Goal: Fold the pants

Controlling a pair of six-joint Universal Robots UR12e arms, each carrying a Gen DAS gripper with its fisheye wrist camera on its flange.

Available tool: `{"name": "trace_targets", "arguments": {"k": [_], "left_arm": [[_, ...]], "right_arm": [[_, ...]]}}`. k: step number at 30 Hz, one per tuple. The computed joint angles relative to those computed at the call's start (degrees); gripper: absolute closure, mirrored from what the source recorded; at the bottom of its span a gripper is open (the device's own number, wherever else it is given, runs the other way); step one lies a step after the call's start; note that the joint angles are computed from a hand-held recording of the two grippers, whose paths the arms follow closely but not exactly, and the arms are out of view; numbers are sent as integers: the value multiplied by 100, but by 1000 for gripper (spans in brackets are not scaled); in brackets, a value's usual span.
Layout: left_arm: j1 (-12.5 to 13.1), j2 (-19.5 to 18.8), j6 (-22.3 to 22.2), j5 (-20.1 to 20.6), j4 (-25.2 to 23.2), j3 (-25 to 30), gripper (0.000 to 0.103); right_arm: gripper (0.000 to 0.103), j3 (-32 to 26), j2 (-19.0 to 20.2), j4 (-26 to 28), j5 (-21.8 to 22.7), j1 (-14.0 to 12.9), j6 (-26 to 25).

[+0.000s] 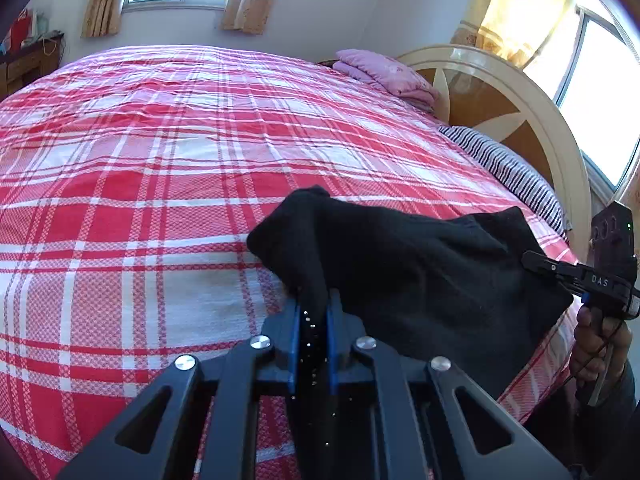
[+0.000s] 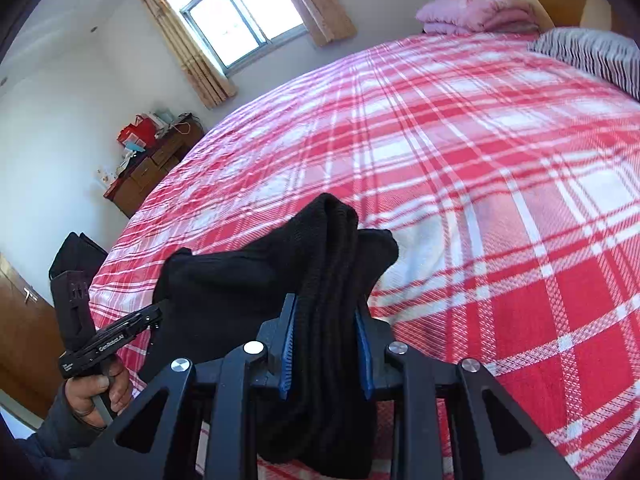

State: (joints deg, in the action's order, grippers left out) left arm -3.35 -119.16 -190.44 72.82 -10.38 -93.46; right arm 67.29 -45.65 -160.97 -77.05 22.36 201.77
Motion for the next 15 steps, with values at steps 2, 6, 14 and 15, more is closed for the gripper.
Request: {"name": "trace_targets", "arguments": {"k": [2, 6, 14, 15], "left_arm": [[30, 24, -112, -22, 35, -20, 92], [68, 72, -185, -70, 149, -54, 92], [186, 198, -281, 60, 424, -132, 93], [204, 213, -289, 118, 450, -141, 93]], "right_arm": [[76, -32, -23, -12, -41, 25, -107], [77, -188, -12, 60, -75, 63, -263], [77, -1189, 394, 654, 22, 179, -735], [77, -1365, 480, 751, 65, 190, -766]]}}
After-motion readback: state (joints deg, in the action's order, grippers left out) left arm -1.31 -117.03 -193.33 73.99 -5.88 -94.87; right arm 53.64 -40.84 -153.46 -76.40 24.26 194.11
